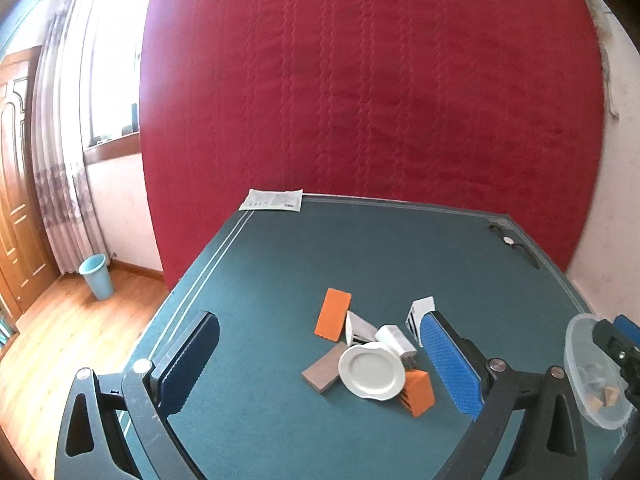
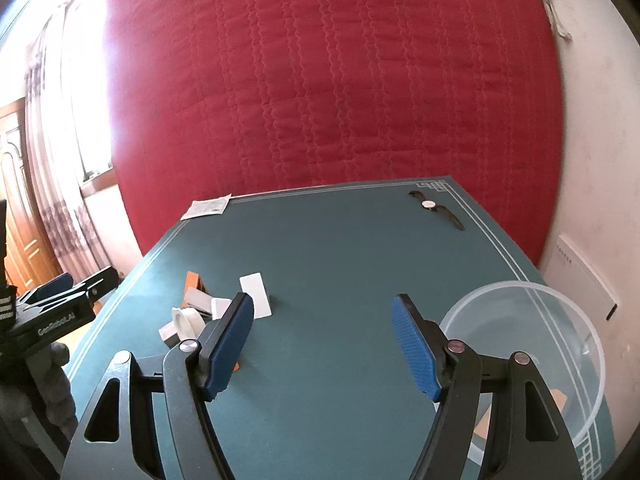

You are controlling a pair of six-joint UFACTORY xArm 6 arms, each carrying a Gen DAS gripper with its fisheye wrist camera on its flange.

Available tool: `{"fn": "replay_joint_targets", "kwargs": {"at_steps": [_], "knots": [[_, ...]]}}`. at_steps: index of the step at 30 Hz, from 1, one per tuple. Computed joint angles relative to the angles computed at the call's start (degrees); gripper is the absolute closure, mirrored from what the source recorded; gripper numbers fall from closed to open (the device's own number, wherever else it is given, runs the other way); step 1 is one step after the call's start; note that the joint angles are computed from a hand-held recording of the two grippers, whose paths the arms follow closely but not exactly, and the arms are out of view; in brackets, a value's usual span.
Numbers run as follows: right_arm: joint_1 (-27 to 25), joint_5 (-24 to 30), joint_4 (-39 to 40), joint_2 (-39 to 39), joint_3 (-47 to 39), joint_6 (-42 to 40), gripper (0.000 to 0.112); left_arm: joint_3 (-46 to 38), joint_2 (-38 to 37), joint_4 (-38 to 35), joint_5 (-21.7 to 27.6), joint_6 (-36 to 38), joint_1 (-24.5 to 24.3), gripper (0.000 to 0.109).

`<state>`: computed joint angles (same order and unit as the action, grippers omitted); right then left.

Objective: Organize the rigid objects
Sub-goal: 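Move both open grippers away from the bowl back toward the pile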

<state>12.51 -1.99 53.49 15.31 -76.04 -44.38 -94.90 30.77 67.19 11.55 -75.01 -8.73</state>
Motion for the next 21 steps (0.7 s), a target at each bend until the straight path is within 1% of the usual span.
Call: {"fn": "replay_joint_targets", "kwargs": {"at_steps": [4,7,11,15,21], "knots": [[-0.2,0.6,-4.0,0.4,0.2,3.3,0.040,-0.9,1.6,-7.5,-0.7,7.0,0.8,0.006],[-0.3,1.1,-7.5,0.7,0.6,6.1,0.040,-1.8,3.2,-13.8,-0.4,12.5,1.3,0.006],[-0.1,1.7,-9.4,1.2,0.9,7.1,0.040,-2.7,4.9,-22.1,0.0,19.8,1.3,0.006],[0.1,2.5,-10.1,1.9,0.6,7.2,0.040,-3.7,6.6,-28.0,0.6,25.5,0.6,0.006],[-0.7,4.6,-14.9,3.6,-0.1,11.5,0.040,-5.1,8.9,-32.6,1.1,31.8,-0.9,0.006]]}}
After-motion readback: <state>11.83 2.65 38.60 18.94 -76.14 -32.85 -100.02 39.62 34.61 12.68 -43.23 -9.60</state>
